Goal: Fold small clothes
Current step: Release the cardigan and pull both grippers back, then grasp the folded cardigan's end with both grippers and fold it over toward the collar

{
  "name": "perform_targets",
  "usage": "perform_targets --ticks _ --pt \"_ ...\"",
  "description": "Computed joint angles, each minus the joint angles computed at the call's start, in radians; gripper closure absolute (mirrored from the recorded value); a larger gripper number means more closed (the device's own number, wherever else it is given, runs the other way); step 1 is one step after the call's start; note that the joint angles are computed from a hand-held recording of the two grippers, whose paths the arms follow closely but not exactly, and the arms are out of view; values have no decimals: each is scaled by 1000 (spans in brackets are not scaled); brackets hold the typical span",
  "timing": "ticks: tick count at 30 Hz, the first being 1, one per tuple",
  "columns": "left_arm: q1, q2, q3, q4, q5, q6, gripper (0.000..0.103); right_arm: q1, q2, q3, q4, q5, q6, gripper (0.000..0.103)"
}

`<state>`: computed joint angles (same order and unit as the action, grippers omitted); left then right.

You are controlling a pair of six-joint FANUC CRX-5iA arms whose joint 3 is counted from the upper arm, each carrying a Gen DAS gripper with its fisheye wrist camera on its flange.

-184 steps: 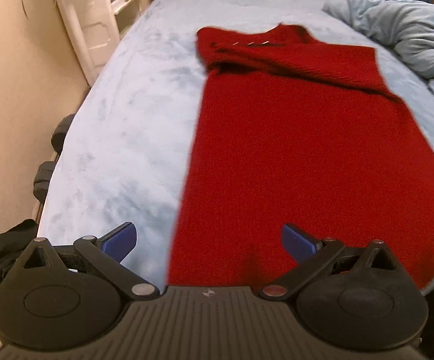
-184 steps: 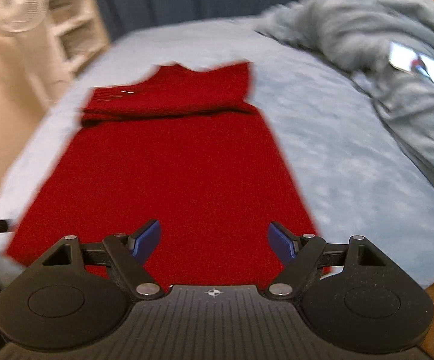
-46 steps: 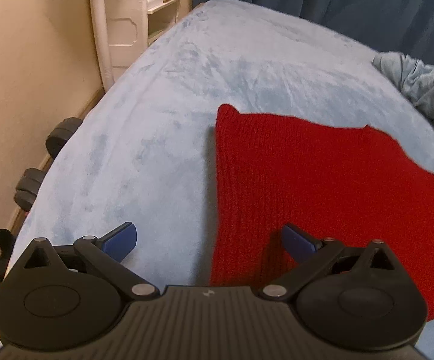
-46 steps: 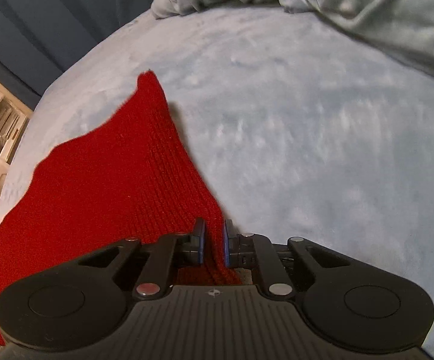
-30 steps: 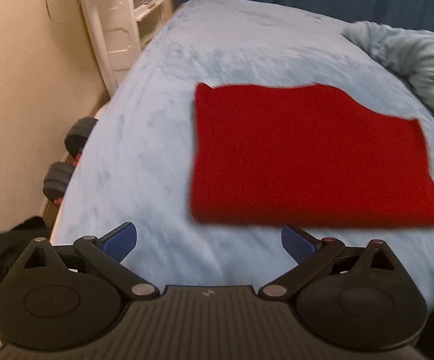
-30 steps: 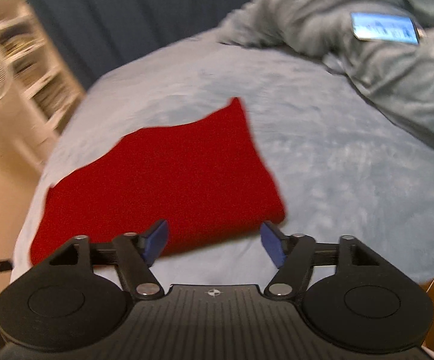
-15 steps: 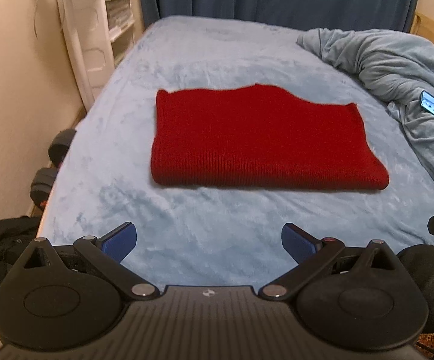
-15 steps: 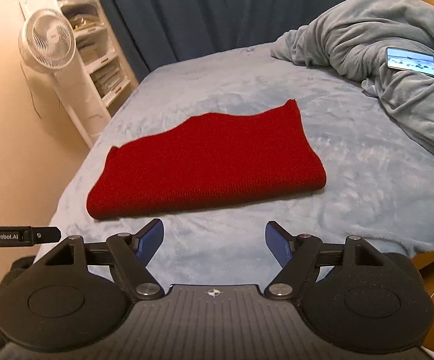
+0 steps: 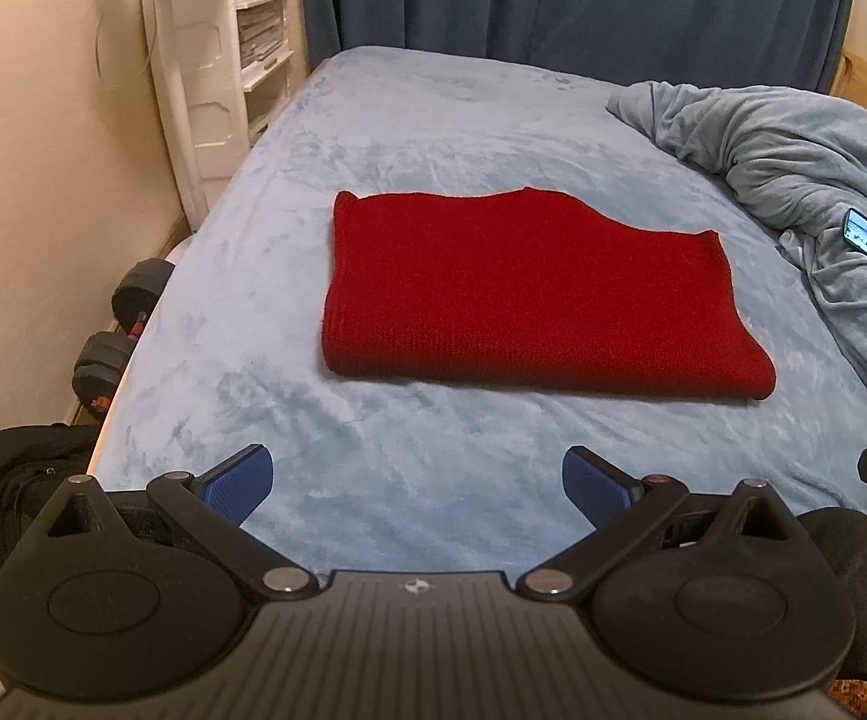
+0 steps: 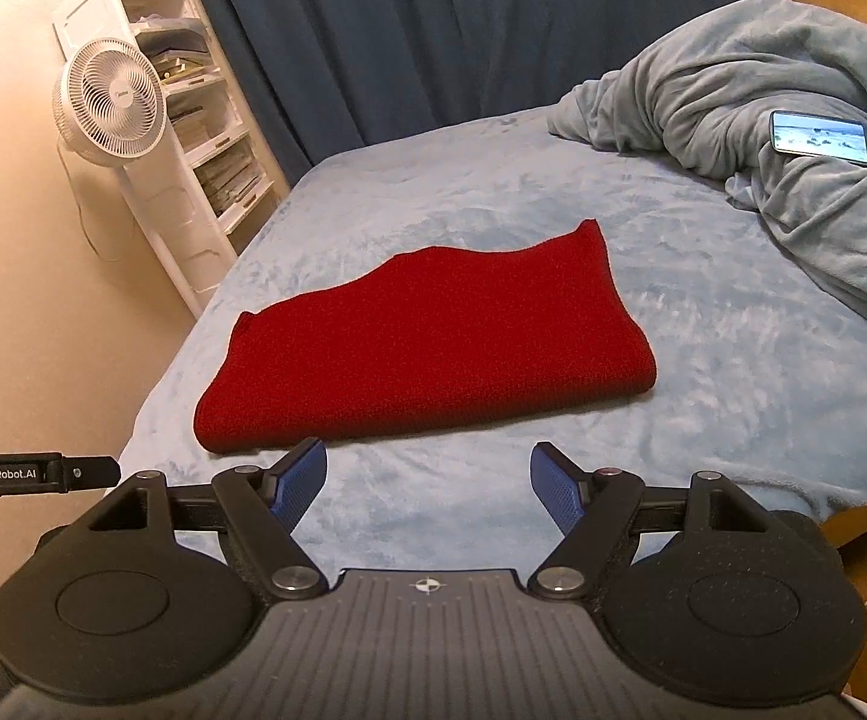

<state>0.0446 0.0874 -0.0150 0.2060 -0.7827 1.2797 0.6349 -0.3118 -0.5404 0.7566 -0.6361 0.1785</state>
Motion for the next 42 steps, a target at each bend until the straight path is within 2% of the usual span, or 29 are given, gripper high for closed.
perform_targets --ticks 13,22,26,31,34,37,42 --pt "-6 61 58 -35 -47 34 0 -24 59 55 -114 -5 48 26" --pt "-15 140 148 -98 -85 105 0 -75 116 101 -228 -2 88 26" --pt "-20 211 232 -152 -106 176 0 -135 160 121 -261 40 51 26" --pt "-20 324 368 -237 -147 297 0 -244 256 168 -356 144 -5 25" --pt "-21 387 448 -304 -166 374 0 -295 331 199 -381 195 -92 25" --pt "-17 433 507 -349 -185 429 0 -319 407 239 -361 195 -172 25" --pt "-5 498 580 -369 -219 461 0 -346 488 277 -398 265 -191 25"
